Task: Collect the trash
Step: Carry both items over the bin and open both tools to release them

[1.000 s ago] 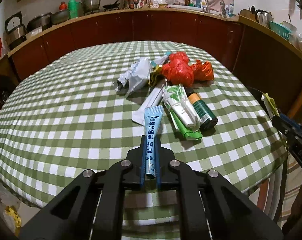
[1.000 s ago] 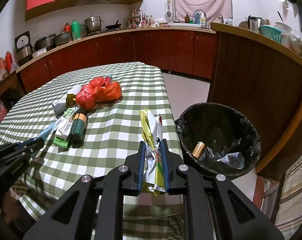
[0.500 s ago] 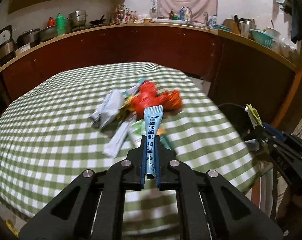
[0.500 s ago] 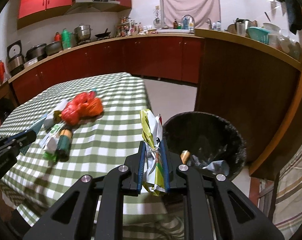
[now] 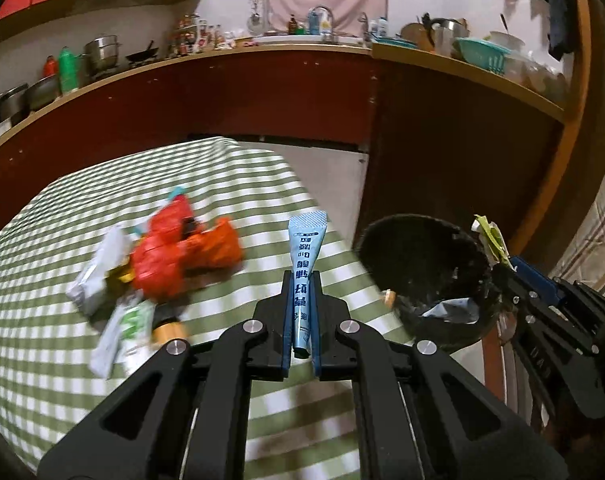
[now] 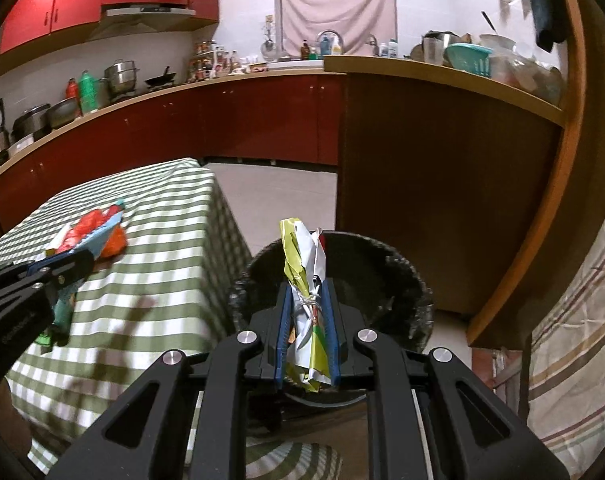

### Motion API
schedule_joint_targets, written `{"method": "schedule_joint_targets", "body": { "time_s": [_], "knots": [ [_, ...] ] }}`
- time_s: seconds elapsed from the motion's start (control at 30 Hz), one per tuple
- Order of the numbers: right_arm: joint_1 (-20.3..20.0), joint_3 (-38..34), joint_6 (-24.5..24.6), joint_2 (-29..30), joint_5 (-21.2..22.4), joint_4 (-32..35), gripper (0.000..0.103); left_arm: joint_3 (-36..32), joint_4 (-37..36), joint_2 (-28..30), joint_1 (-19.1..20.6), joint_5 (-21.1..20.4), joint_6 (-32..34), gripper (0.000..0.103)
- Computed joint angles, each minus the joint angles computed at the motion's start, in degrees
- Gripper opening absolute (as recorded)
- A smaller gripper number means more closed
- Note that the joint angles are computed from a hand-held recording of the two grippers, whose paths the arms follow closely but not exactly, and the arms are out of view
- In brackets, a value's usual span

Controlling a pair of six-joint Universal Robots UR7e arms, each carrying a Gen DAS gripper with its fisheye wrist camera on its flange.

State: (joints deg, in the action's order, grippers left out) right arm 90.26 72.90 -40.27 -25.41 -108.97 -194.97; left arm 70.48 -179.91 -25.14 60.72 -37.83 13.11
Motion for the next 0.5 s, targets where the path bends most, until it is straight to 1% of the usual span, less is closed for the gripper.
{"method": "schedule_joint_targets", "body": {
  "time_s": [0.1,0.13,0.5],
  "knots": [
    [-0.54,-1.24,0.72,0.21,-0.22,0.53,0.016,-4.73,2.78,3.04,0.07,-0.42,0.48,0.007],
    [-0.65,-1.65,0.94,0.27,-0.22,0.81,0.016,-5.24,3.23,3.43,0.08,-0.55,0.48,0.007],
    [-2.23,-6.94,2.37,1.91,-0.55,4.48,0.016,-20.1,12.72,12.19,0.36,-0.77,1.25,0.007]
  ]
}}
